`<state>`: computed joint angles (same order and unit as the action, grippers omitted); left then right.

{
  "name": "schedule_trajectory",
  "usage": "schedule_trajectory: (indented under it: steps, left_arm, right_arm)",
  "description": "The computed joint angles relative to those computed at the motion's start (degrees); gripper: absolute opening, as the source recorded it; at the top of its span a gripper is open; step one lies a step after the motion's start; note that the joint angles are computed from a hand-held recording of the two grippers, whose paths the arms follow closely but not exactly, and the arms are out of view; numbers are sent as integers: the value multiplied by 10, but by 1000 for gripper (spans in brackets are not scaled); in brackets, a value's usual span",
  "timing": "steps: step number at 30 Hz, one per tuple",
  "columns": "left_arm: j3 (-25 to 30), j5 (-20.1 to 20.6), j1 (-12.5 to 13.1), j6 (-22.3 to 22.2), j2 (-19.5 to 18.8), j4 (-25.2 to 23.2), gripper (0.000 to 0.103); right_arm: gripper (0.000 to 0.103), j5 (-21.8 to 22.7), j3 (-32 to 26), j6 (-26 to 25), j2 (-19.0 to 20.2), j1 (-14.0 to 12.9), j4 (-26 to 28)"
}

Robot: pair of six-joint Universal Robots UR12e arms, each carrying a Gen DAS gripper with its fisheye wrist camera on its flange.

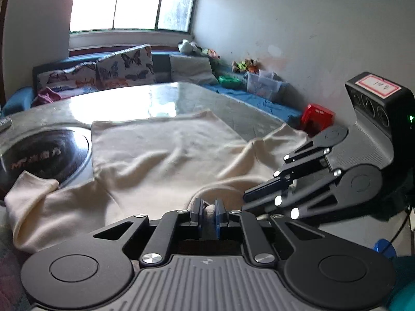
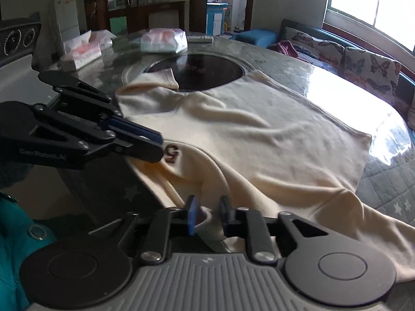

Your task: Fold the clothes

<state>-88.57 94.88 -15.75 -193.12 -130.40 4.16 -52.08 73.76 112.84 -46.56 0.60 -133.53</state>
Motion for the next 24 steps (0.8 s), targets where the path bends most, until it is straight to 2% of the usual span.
schedule_trajectory:
  steps: [2, 6, 10, 14, 17, 20, 22, 24]
  left_arm:
    - [-3, -9, 1, 7, 2, -9, 10]
    - [-7, -37, 8, 17, 7, -19, 12]
    - [-5, -43, 13, 14, 9, -18, 14]
    - [-1, -39, 16, 9, 6, -2, 14]
    - [7, -48, 14, 37, 1, -8, 20]
    - [17, -53, 10, 63, -5, -30, 23]
    - [21, -46, 7, 76, -7, -43, 37]
    - [26, -36, 4, 89, -10, -56, 37]
  right_arm:
    - [5, 3, -3, -7, -2, -3, 23]
    - [4, 6, -31, -44, -4, -11, 140]
    - [4, 3, -40, -84, -7, -14, 188]
    - [12, 27, -38, -59, -8, -18, 157]
    - [18, 37, -34, -35, -6, -17, 119]
    - [18, 34, -31, -42, -4, -12, 108]
    - [22, 26, -24, -54, -4, -8, 101]
    - [23, 13, -13, -63, -5, -4, 79]
